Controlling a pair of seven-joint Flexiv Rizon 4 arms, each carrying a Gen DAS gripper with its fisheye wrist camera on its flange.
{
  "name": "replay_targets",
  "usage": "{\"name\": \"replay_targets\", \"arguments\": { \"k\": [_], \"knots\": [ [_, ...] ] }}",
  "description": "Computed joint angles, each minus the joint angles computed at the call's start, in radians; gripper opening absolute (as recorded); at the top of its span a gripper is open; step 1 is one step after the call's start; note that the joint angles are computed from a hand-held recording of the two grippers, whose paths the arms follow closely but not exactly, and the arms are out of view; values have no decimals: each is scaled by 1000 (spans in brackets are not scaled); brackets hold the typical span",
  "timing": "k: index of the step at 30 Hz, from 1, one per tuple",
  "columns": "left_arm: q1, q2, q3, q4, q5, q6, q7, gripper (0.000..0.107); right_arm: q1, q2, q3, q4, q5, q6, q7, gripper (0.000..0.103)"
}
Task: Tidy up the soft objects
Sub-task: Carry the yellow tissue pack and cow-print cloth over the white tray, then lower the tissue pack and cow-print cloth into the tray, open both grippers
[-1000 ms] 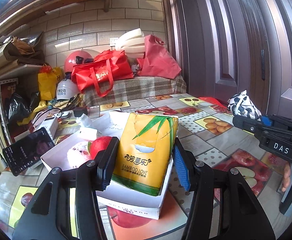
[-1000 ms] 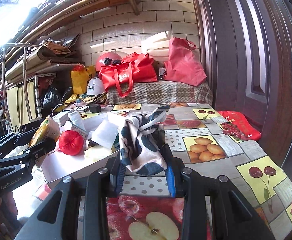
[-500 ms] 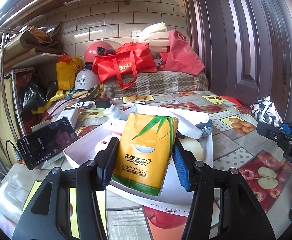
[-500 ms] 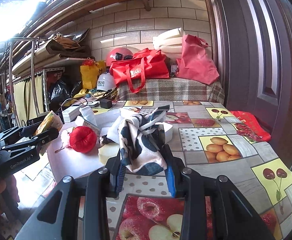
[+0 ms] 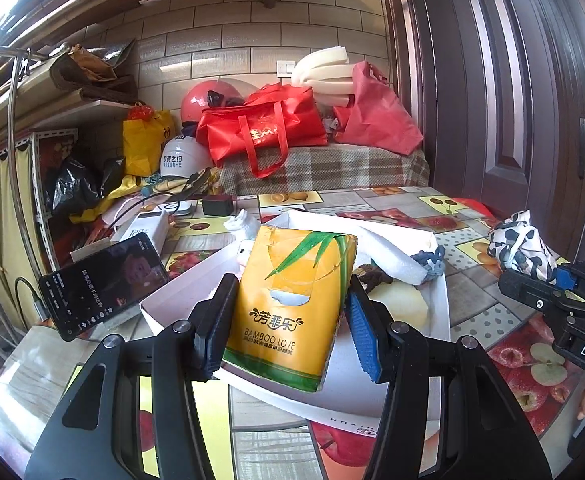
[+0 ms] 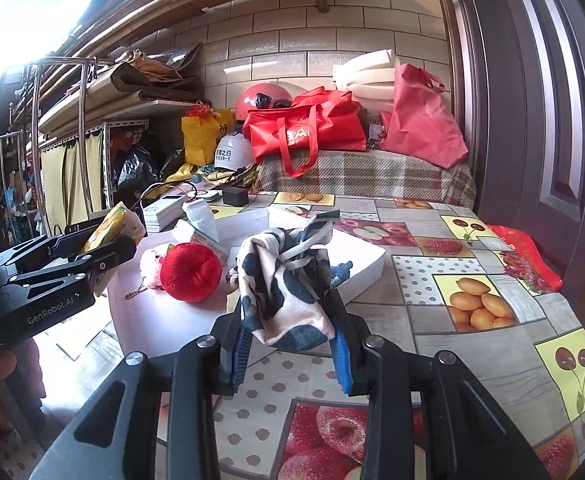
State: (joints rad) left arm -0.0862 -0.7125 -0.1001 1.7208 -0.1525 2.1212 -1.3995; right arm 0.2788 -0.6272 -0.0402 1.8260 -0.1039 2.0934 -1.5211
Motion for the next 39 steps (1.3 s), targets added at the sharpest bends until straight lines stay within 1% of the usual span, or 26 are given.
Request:
{"name": "replay_targets", "arguments": {
  "k": [3, 7, 11, 14, 17, 18, 20, 21, 22, 26, 29, 33, 39],
  "knots": [
    [10, -6, -3, -9, 4, 4, -6, 53, -3, -9, 9, -13, -13, -10, 5, 35],
    [0, -14, 8, -24, -5, -4, 6, 53, 4, -20, 14, -30, -31, -16, 1, 35],
    [-11, -26, 21, -47, -32, -16, 19, 53, 0, -35, 28, -53, -67, -30, -1, 35],
    [-22, -41, 35, -76, -62, -34, 31, 53, -18, -50, 52, -81, -108, -54, 13, 35],
    [-29, -56, 44, -115, -90, -81, 50, 53, -72, -70, 111, -121, -189, -110, 45, 35],
    [-29, -61, 44, -130, -96, -102, 57, 53, -101, -79, 142, -138, -228, -139, 59, 35],
    [-24, -69, 39, -151, -94, -127, 66, 53, -178, -103, 235, -180, -321, -222, 85, 36],
    [-25, -73, 40, -161, -94, -132, 69, 53, -207, -116, 273, -200, -348, -257, 91, 36],
    [-24, -78, 40, -170, -92, -135, 73, 53, -216, -126, 287, -218, -357, -273, 93, 36],
    [-20, -98, 37, -209, -90, -151, 87, 53, -193, -151, 267, -276, -346, -316, 88, 36],
    [1, -111, 7, -243, -70, -187, 98, 53, -188, -173, 271, -323, -328, -356, 85, 36],
    [26, -124, -28, -278, -40, -236, 116, 53, -153, -199, 225, -393, -283, -392, 96, 36],
    [52, -137, -66, -310, -33, -282, 120, 53, -128, -233, 196, -474, -239, -449, 97, 36]
  ]
}}
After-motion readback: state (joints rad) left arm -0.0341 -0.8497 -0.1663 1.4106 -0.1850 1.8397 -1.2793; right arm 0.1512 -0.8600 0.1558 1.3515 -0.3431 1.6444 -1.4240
